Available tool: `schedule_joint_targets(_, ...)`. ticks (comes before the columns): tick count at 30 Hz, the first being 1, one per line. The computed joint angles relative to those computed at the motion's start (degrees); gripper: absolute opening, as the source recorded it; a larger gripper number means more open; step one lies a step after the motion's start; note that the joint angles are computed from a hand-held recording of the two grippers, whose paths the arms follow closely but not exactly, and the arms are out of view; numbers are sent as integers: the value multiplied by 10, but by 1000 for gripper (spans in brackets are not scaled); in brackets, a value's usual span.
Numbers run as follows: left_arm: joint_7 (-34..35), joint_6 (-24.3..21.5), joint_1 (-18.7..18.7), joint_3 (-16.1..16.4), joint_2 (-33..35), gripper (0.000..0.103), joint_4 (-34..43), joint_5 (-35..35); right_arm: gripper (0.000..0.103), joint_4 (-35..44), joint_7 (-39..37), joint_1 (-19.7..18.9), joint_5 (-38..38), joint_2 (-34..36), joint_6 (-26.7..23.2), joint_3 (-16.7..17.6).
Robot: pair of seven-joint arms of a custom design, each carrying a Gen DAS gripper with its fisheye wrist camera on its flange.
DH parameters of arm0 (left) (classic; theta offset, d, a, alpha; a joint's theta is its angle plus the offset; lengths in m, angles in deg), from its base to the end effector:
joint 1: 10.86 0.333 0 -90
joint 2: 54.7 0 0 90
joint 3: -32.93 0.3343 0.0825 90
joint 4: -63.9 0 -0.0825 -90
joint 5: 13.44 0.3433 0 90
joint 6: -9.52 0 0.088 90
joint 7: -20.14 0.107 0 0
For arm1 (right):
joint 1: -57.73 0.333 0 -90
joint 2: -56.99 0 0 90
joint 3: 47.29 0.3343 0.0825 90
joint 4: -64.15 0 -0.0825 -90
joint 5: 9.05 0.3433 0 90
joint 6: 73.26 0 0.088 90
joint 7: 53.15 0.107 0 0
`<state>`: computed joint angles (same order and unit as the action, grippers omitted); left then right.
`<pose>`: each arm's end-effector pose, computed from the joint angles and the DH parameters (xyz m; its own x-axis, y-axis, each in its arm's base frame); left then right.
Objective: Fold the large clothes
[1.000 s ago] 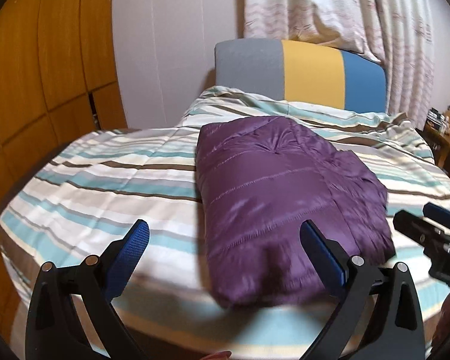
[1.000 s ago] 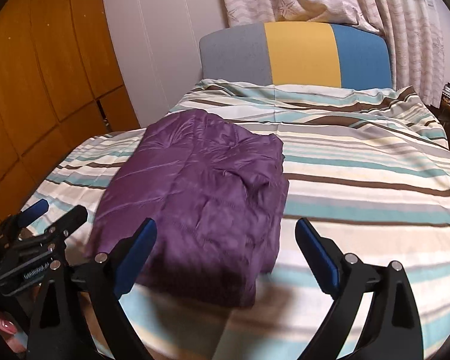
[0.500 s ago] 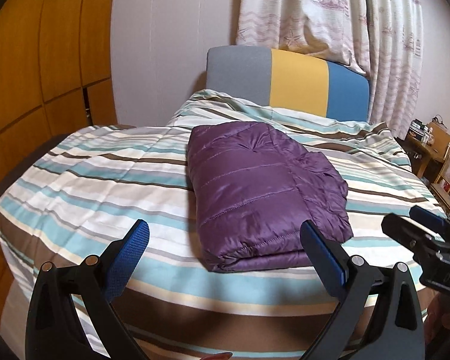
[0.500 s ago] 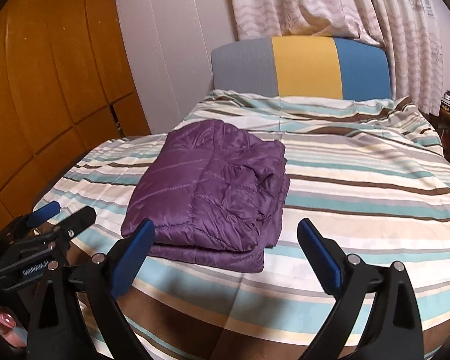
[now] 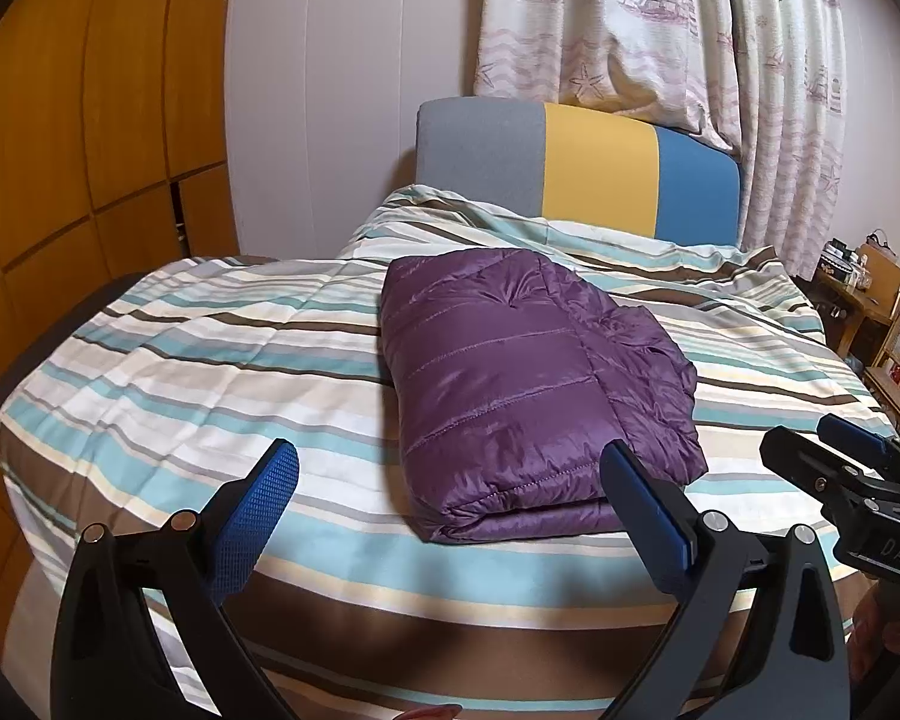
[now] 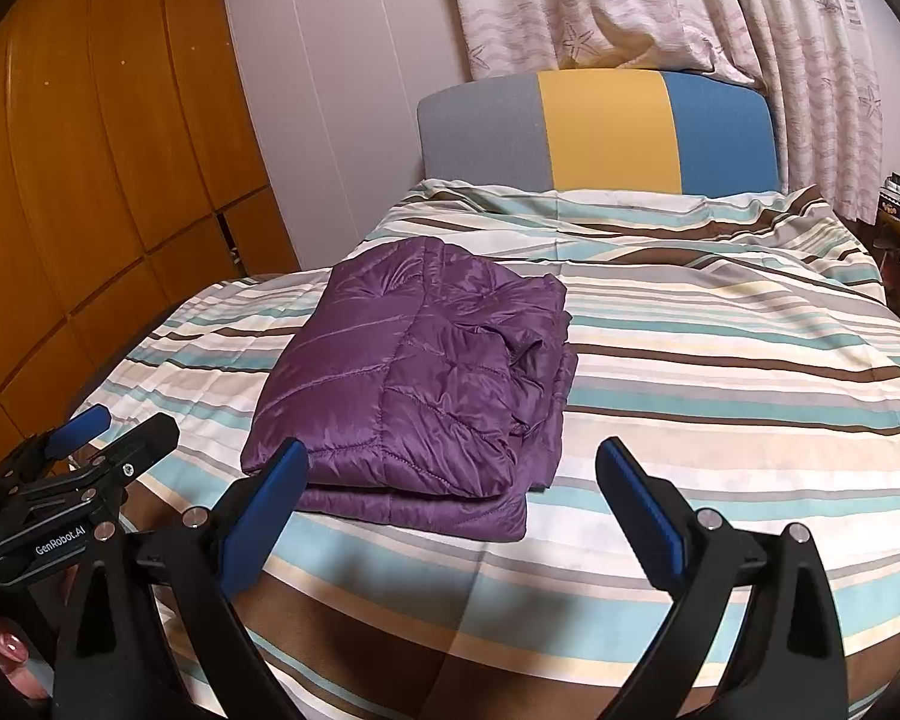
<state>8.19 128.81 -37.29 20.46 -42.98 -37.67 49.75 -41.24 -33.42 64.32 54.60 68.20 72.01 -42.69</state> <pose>0.5058 -0.3369 0.5124 0.5284 -0.8475 0.0497 -0.4774 -0.3450 -0.8081 0.6064 0.1058 0.5078 0.6503 -0.7282 -0.2164 -0.5628 -0.2705 -0.7811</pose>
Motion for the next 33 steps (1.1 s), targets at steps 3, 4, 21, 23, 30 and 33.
schedule_joint_targets(3, 1, 3, 0, 0, 1, 100, 0, 1, 97, 0, 0, 0, 0, 0, 0, 0)
schedule_joint_targets(4, 1, 6, 1, 1, 1, 100, -1, 0, 97, 0, 1, 0, 0, 1, -1, 0)
schedule_joint_targets(21, 0, 15, 3, 1, 1, 100, -4, -9, 98, 0, 8, 0, -7, 1, 0, 0)
schedule_joint_targets(23, 0, 19, 4, 1, 0, 100, -7, -11, 98, 0, 10, 0, -8, 2, 0, 0)
schedule_joint_targets(30, 4, 18, 5, 1, 1, 100, -5, -19, 98, 2, 9, -1, -9, 3, -5, 0)
schedule_joint_targets(33, 6, 19, 6, 1, 1, 100, -5, -27, 98, 2, 11, -1, -11, 3, -4, 0)
